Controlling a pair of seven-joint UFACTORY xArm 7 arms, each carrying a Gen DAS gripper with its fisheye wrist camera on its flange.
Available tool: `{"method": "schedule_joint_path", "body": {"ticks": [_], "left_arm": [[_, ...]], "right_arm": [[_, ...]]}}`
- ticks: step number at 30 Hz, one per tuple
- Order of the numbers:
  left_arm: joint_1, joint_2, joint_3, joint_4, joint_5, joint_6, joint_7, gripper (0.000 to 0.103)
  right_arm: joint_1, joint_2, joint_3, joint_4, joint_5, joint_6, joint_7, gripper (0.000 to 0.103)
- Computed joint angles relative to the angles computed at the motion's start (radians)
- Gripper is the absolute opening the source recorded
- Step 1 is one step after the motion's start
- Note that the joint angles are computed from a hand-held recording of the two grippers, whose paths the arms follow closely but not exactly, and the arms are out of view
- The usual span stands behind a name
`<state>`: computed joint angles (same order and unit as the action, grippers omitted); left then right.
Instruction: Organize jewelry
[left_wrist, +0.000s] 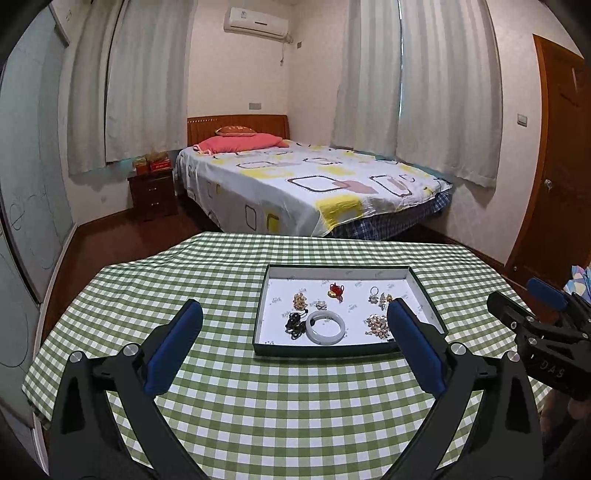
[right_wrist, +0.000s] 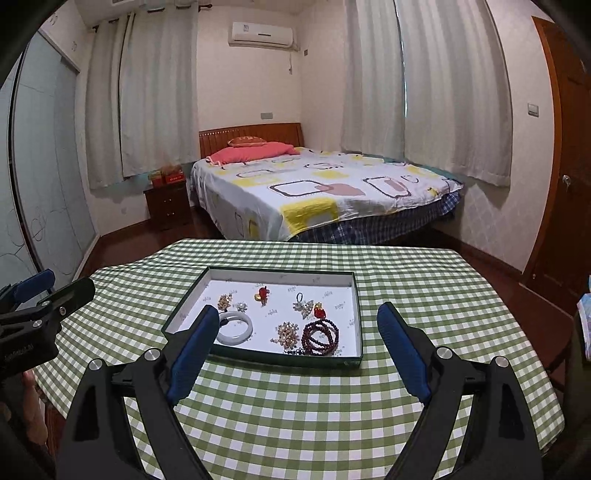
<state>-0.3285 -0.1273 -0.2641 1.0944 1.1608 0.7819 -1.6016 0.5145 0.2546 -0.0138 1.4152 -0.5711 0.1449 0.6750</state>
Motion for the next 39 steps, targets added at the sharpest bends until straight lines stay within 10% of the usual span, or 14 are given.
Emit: {"method": "schedule_joint_path", "body": {"ticks": [39], "left_arm": [[0.000,-0.010,-0.009,-0.007,0.021,0.012,-0.029,0.098]], "right_arm": [[0.001,-0.023,0.005,-0.014,-0.048,-0.006,0.043,0.084]]}}
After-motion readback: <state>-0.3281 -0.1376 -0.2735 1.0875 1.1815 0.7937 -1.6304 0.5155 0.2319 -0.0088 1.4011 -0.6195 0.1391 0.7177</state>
